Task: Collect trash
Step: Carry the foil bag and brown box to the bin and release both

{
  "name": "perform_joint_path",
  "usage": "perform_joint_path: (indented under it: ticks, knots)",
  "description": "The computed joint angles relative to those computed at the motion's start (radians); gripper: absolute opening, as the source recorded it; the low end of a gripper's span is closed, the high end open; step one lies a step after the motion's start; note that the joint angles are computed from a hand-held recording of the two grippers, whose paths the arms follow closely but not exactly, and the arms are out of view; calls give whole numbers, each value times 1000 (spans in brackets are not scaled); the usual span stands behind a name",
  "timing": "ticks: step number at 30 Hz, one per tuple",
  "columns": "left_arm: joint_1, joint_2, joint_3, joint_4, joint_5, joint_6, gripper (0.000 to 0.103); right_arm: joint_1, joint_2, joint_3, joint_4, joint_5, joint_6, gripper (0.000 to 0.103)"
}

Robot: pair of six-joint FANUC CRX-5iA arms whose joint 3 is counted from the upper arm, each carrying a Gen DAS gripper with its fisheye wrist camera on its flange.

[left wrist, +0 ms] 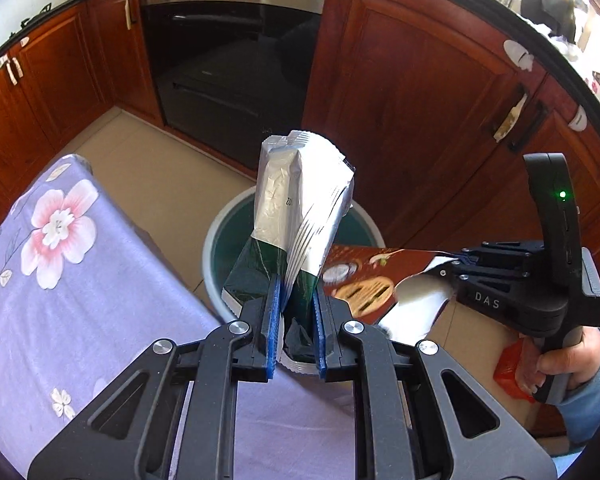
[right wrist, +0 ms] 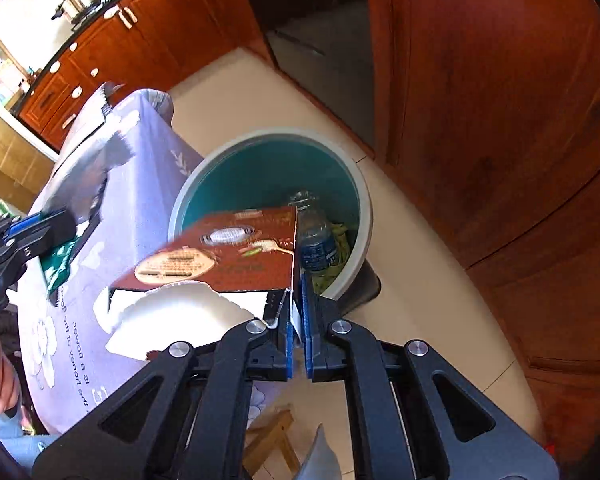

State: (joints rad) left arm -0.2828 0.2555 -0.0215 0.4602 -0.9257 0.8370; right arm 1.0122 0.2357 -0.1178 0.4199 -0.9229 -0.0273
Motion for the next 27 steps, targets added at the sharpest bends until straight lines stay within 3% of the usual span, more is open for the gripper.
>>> perform_joint_path:
  ticks: [1, 3, 4, 5, 8, 17, 19, 23, 27]
  knots:
    - [-7, 11, 10, -1, -3, 4, 15, -3, 4, 5, 3, -3, 8, 11]
    - [-18, 31, 29, -5, -8, 14, 15, -10, 8, 11, -2, -2, 25, 33]
    - [-23, 40, 38, -8, -10, 18, 15, -15, 11, 12, 7, 0, 24, 50]
    - [-26, 47, 45, -11, -10, 22, 15, -18, 17, 17, 22, -3, 23, 58]
    - [-31, 74, 69, -18, -16, 43, 15, -21, 24, 14, 62, 0, 5, 70]
    - [-31, 129, 113, -51, -34, 80, 15, -23, 35, 15, 108, -22, -45, 80]
    - [-35, 143, 129, -55, -40, 85, 15, -26, 26, 2, 109, -20, -65, 86]
    - [-53, 171, 154, -70, -48, 88, 16, -31, 14, -16, 102, -7, -96, 87]
    - [-63, 188, 155, -63, -56, 84, 27, -33, -7, -34, 93, 0, -123, 90]
